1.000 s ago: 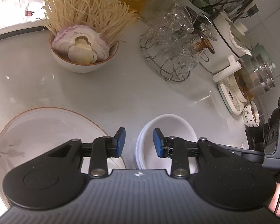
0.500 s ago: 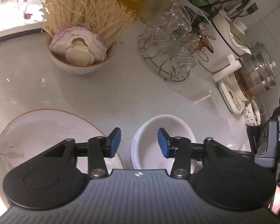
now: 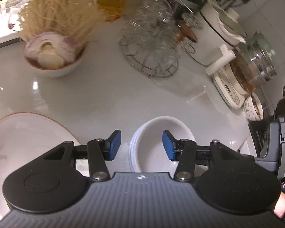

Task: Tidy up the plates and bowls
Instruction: 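Close the right gripper on the rim of the bowl stack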

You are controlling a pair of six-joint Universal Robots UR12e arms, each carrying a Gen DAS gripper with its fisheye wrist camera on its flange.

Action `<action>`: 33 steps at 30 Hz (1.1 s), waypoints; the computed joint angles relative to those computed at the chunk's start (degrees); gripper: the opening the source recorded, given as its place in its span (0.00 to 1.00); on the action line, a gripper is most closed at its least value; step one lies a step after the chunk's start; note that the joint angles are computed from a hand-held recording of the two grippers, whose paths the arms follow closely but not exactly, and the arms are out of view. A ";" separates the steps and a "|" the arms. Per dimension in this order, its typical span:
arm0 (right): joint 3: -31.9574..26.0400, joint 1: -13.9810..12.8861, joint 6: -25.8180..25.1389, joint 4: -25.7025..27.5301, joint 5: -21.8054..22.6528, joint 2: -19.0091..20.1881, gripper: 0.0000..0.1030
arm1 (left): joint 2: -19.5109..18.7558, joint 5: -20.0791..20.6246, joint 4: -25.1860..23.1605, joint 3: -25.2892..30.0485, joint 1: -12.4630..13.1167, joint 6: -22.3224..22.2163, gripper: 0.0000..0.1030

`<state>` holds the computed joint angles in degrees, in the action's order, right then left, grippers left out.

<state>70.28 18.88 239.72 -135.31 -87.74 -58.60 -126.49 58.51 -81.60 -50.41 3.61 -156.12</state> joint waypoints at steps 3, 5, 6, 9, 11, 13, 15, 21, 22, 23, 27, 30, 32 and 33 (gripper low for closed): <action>1.78 -0.35 1.08 -0.42 -0.37 -1.21 0.18 | 1.07 1.06 0.27 -1.43 -0.72 0.20 0.57; 2.72 -0.38 1.37 -0.35 -1.05 -1.89 0.18 | 1.81 1.36 0.38 -2.58 -1.10 0.63 0.59; 3.33 -0.43 1.84 -0.37 -1.26 -2.32 0.17 | 2.10 1.79 0.21 -2.98 -1.33 0.70 0.59; 5.37 -0.47 3.06 -1.46 -1.91 -3.48 0.17 | 2.88 2.35 0.01 -4.27 -1.91 1.00 0.59; 6.48 -0.61 3.93 -2.02 -1.95 -4.15 0.17 | 3.38 3.15 0.33 -5.19 -2.41 1.70 0.59; 7.11 -0.65 3.94 -2.26 -2.43 -4.51 0.17 | 3.69 3.89 0.63 -5.95 -2.84 1.10 0.60; 7.72 -0.70 4.06 -2.67 -2.40 -4.89 0.17 | 3.84 4.34 0.95 -6.49 -3.21 -0.09 0.59; 9.90 -0.82 4.40 -4.84 -1.94 -6.02 0.17 | 4.42 6.12 2.39 -8.48 -4.13 -2.44 0.59; 10.11 -0.85 4.76 -5.14 -1.74 -6.08 0.17 | 4.35 5.79 1.73 -8.56 -4.16 -3.23 0.59; 10.51 -0.95 4.70 -5.59 -1.51 -6.24 0.17 | 4.18 5.68 0.84 -8.45 -4.25 -3.65 0.59; 11.45 -1.16 3.56 -7.24 -1.13 -6.51 0.17 | 4.04 6.34 0.79 -9.26 -4.69 -5.42 0.58; 11.98 -1.15 3.29 -8.43 -1.20 -6.60 0.17 | 4.29 6.22 1.46 -10.51 -4.68 -5.10 0.58; 11.96 -1.00 2.51 -8.69 -1.69 -6.53 0.17 | 4.61 5.13 1.39 -11.48 -4.39 -4.20 0.57; 11.94 -0.94 2.19 -8.72 -1.89 -6.53 0.17 | 4.76 4.91 1.84 -11.97 -4.32 -4.37 0.56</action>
<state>82.23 17.95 241.91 -144.03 -89.63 -65.13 -121.73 63.42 -79.76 -62.39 -0.71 -160.49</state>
